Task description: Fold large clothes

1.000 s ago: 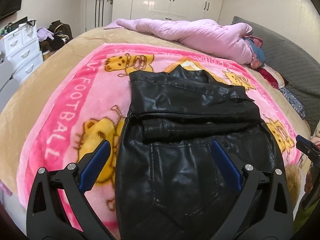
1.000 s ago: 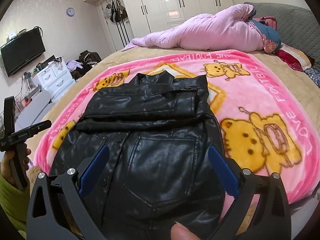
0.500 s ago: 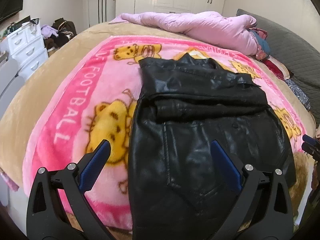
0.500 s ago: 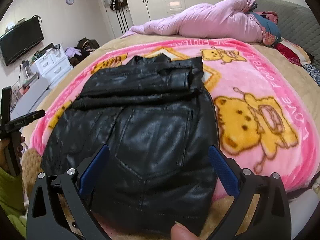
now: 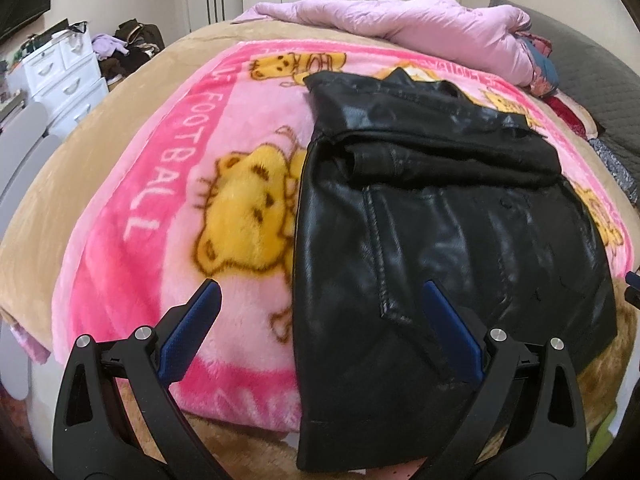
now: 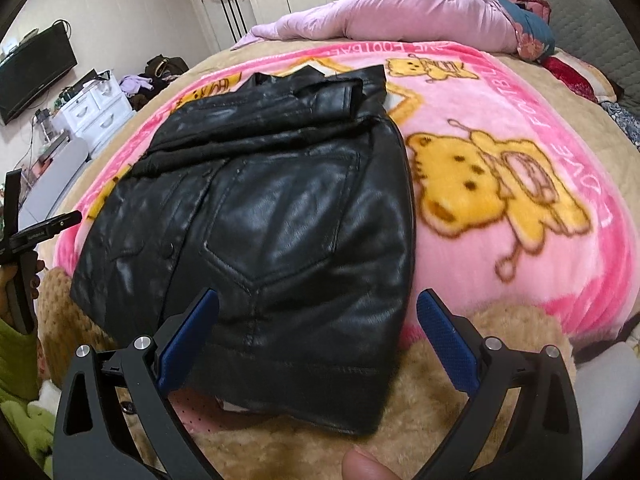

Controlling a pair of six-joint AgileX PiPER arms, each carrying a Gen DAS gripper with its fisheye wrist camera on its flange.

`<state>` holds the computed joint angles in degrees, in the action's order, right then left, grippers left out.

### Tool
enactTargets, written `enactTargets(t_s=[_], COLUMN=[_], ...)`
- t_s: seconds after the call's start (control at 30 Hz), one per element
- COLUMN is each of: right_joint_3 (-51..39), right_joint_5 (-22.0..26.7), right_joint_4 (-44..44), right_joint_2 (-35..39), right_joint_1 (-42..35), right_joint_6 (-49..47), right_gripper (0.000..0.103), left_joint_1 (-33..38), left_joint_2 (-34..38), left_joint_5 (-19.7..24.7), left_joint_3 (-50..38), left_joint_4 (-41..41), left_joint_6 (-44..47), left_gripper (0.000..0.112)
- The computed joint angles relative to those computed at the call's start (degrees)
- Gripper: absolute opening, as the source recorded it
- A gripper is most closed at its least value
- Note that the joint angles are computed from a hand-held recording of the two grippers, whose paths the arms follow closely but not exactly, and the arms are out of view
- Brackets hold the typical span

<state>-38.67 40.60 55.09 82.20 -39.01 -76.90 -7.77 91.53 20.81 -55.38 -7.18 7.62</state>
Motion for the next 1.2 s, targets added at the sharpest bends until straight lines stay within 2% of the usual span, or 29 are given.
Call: enactTargets(t_s=[0.4,0.53,0.77,0.87,0.93,1.03,1.07,1.1,1.17,1.2], right_joint_3=[0.7,0.3,-0.1,1.4,2.4,2.9,3.1,3.0,2.7,2.2], right_joint_5=[1.2,1.3,-1.4,-5.4,-5.6,-4.8,-4.4,-3.3,-0.6,3.3], right_joint_4=[-3.5,-4.7,-7.7,-7.5,-5.4,-2.8,-1.5,-0.8,1.2,2.4], right_joint_2=[3.3,5.0,9.3,9.2,8.9,8.8,8.6,8.3,7.0,6.5], right_joint_1=[-0.8,-0.4,2.2,4.2,4.0,2.4,1.3,0.1,-2.7,-5.2], right_joint_6=[-0.2,1.0,3.1,1.6,-1.3,-4.7,-6.4,-7.2,-8.7,-10.3], right_gripper=[0.099,0.099,0.099,0.098,0.08,0.065,0.052,0.035,0.017,0.014], left_joint_1=[0.6,1.4,2.2,2.0,2.4,3.3,3.5,3.7,4.3,4.5], left_joint_2=[-0.2,0.2,1.7,2.0,1.9,1.8,1.8,1.9,1.7,1.6], left_joint_5=[-1.1,-2.0,-2.7,-3.0,-2.8,-2.3,-2.2,-2.1,-1.5,-1.2], left_joint_3=[4.4,7.2,9.9,10.1,10.3,10.6,10.7,10.7,10.9,10.9], left_joint_4=[0.8,-5.3,-14.9,-15.7,-17.8,-20.7,-21.4,-22.0,-23.3,-23.8], left_joint_6=[1.6,9.0,18.2,18.9,21.1,24.0,24.7,25.4,26.7,27.1], left_gripper=[0.094,0.094,0.094,0.094,0.094,0.094,0.094,0.094,0.094,0.094])
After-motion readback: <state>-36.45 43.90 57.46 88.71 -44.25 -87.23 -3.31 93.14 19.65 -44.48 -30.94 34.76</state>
